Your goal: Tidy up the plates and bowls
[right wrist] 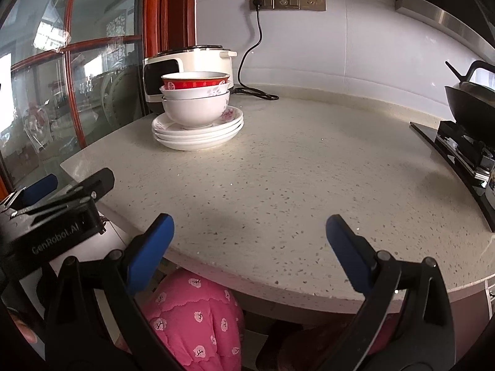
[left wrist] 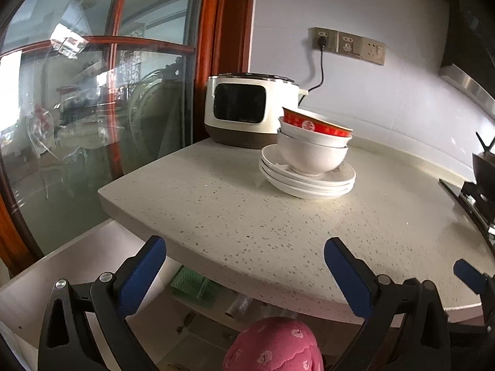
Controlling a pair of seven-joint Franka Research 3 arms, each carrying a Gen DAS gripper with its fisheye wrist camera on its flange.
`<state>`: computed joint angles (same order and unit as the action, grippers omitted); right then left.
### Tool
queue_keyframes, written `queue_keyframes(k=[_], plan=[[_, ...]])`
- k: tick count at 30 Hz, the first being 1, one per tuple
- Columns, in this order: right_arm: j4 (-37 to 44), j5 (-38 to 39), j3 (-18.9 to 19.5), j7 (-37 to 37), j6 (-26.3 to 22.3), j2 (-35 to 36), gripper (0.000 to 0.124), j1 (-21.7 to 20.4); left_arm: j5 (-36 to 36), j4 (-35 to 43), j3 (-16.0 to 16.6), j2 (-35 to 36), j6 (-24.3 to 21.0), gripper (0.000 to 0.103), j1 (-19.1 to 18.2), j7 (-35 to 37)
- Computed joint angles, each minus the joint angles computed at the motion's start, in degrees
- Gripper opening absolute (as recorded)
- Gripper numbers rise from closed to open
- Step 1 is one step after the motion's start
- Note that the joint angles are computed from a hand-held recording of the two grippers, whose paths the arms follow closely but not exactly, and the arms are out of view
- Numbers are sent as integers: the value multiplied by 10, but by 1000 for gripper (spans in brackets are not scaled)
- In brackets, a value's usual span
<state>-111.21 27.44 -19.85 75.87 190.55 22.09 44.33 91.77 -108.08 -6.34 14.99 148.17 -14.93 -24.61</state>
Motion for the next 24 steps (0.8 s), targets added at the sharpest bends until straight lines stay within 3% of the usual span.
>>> queue_keyframes(k=[24], plan=[[2,-21,-24,35,-13,4,99,21,2,4,2,4,9,103,-1,7]])
